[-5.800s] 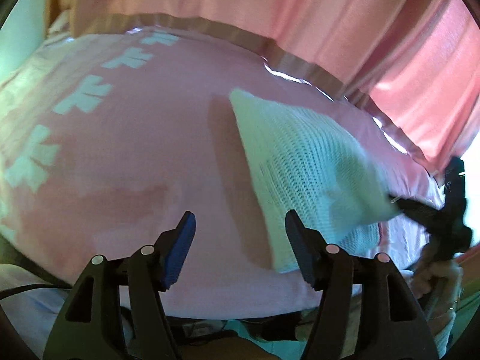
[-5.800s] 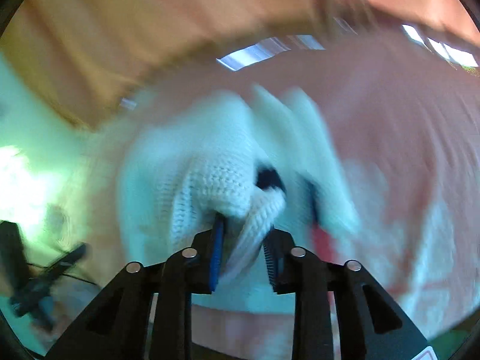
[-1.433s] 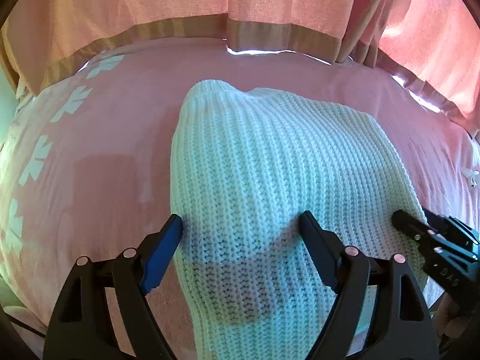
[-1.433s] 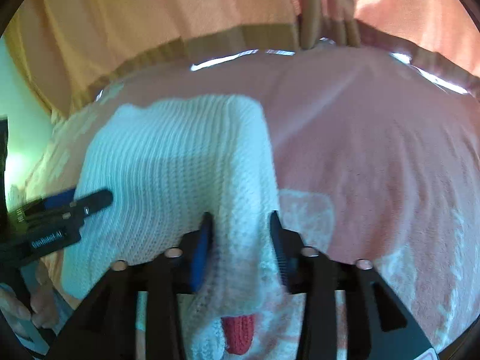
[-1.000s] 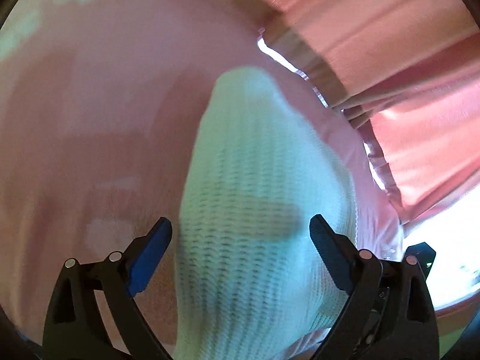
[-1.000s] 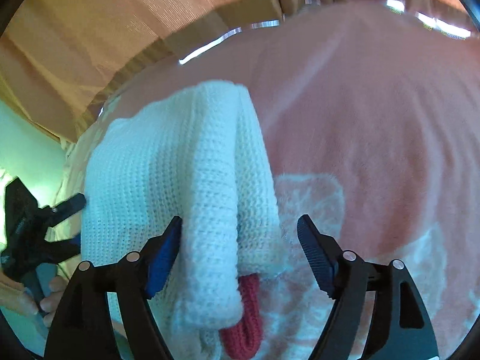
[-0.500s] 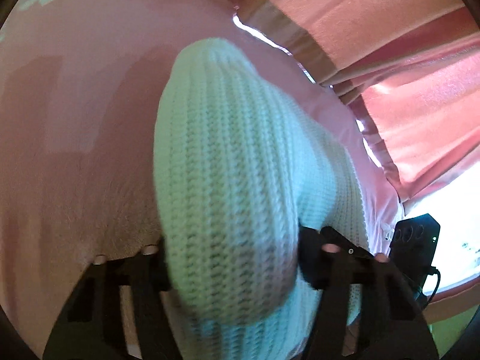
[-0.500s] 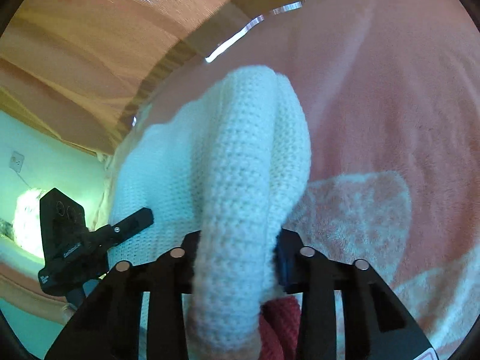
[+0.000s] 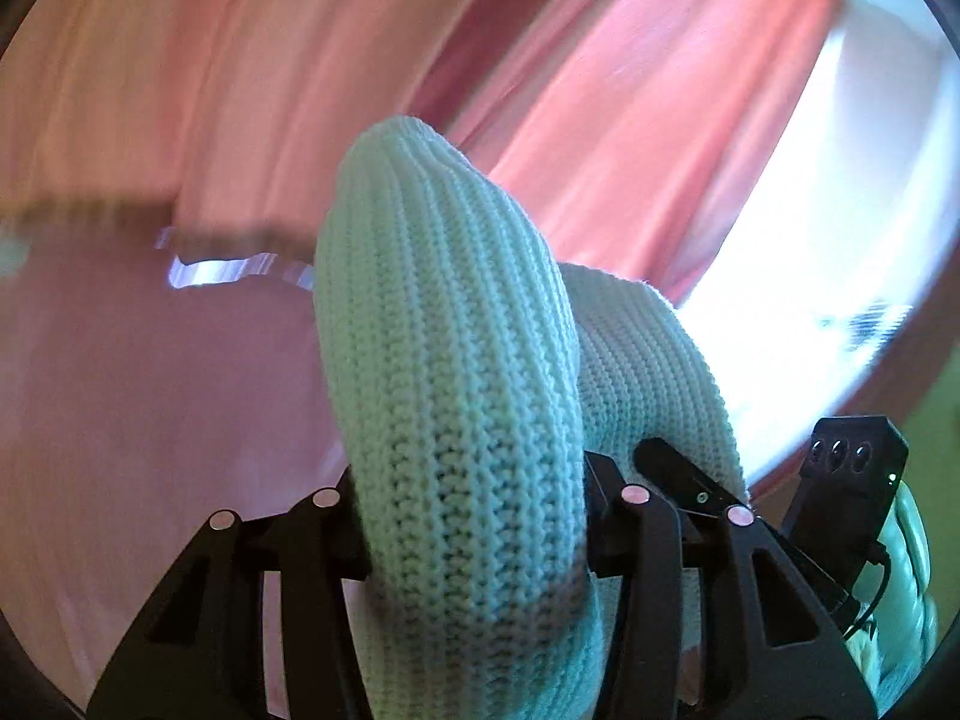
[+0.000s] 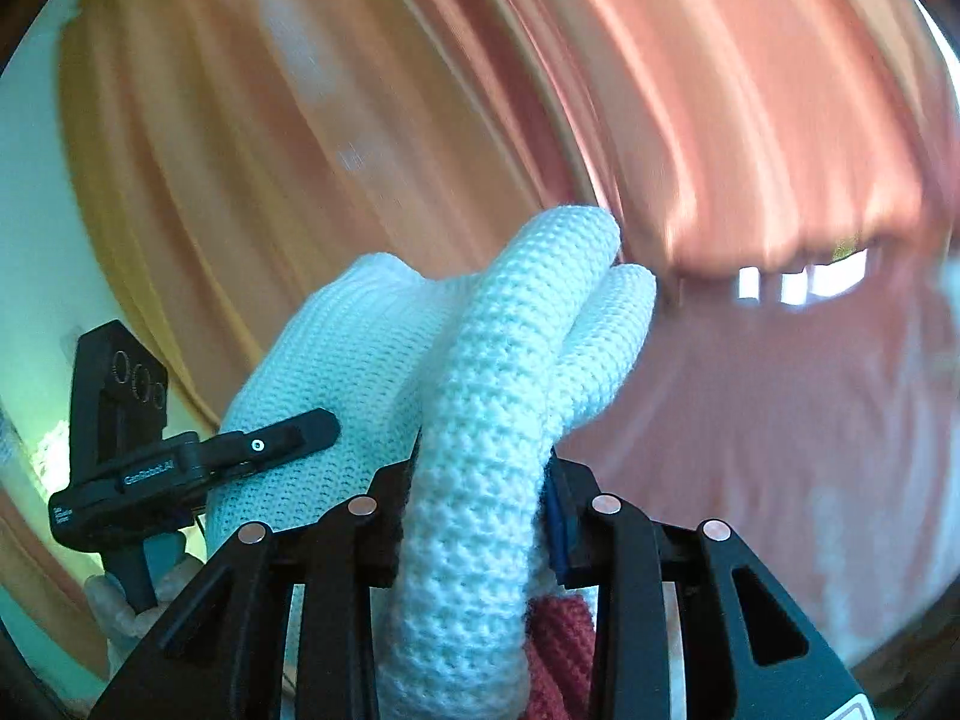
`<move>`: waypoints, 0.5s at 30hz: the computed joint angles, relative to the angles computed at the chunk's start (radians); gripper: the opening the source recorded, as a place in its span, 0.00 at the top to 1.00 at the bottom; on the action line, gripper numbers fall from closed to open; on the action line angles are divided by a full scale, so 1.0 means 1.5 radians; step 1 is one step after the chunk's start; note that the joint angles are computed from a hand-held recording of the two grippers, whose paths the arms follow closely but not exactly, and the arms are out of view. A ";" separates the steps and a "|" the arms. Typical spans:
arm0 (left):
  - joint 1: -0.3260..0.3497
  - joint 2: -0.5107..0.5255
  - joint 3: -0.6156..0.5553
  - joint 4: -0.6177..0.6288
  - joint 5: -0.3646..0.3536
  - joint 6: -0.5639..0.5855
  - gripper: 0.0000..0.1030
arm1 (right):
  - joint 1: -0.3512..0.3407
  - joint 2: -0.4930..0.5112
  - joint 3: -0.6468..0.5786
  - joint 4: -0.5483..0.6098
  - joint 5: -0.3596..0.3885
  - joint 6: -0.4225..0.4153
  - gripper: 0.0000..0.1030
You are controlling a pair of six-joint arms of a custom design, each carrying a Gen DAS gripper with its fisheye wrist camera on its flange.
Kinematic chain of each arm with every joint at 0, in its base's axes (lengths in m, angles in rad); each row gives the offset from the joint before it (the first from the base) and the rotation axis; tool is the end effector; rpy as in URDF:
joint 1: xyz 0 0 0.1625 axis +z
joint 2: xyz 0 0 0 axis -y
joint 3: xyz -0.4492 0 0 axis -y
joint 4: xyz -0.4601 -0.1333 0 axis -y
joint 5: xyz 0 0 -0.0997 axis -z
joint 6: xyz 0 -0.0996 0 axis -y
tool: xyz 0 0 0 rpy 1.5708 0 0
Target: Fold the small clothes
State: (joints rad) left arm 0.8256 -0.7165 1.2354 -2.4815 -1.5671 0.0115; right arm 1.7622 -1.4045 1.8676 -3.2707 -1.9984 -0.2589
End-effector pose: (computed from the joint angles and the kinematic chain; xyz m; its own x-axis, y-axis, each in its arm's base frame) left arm -0.4907 -0.7289 0.1754 -0.7287 0.6848 -0.0078 0.6352 0.6714 -0.3818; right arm 0.2053 -0.5758 0.4644 -0.9197 0.1221 0.3733 -0.3081 0.3653 -0.8785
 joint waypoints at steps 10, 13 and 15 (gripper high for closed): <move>0.003 -0.086 -0.040 -0.055 -0.058 0.119 0.52 | 0.123 0.113 -0.142 -0.101 0.045 -0.165 0.68; 0.030 -0.098 -0.051 -0.062 -0.053 0.146 0.50 | 0.111 0.159 -0.196 -0.062 0.078 -0.173 0.65; 0.053 -0.089 -0.065 -0.066 -0.033 0.159 0.47 | 0.090 0.195 -0.233 -0.010 0.104 -0.153 0.63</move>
